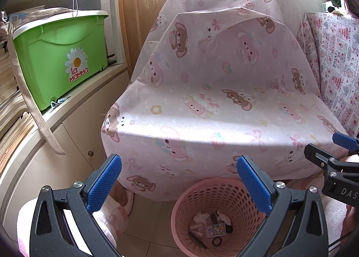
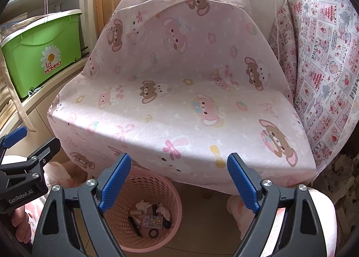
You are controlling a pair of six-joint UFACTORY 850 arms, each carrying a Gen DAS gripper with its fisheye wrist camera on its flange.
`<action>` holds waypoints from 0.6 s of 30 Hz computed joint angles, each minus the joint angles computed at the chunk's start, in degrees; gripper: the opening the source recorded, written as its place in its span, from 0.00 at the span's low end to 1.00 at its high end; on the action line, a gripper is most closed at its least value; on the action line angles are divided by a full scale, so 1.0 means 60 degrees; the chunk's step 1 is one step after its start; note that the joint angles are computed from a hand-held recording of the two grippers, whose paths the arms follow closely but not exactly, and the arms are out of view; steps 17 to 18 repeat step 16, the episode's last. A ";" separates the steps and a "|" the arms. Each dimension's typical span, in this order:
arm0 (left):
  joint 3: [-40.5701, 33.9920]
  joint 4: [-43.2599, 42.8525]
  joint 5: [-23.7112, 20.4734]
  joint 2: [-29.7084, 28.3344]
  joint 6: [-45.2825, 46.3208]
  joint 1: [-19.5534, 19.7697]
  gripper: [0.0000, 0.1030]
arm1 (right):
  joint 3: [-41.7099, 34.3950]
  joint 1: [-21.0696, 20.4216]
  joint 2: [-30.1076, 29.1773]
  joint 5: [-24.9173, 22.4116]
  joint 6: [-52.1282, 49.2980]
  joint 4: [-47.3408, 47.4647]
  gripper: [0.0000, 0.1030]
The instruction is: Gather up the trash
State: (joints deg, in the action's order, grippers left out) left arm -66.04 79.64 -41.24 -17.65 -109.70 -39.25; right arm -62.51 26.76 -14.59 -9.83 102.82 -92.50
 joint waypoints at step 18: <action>-0.0021 0.0041 -0.0115 -0.0022 0.0091 -0.0017 0.99 | 0.0033 -0.0006 0.0036 -0.0071 0.0327 -0.0414 0.86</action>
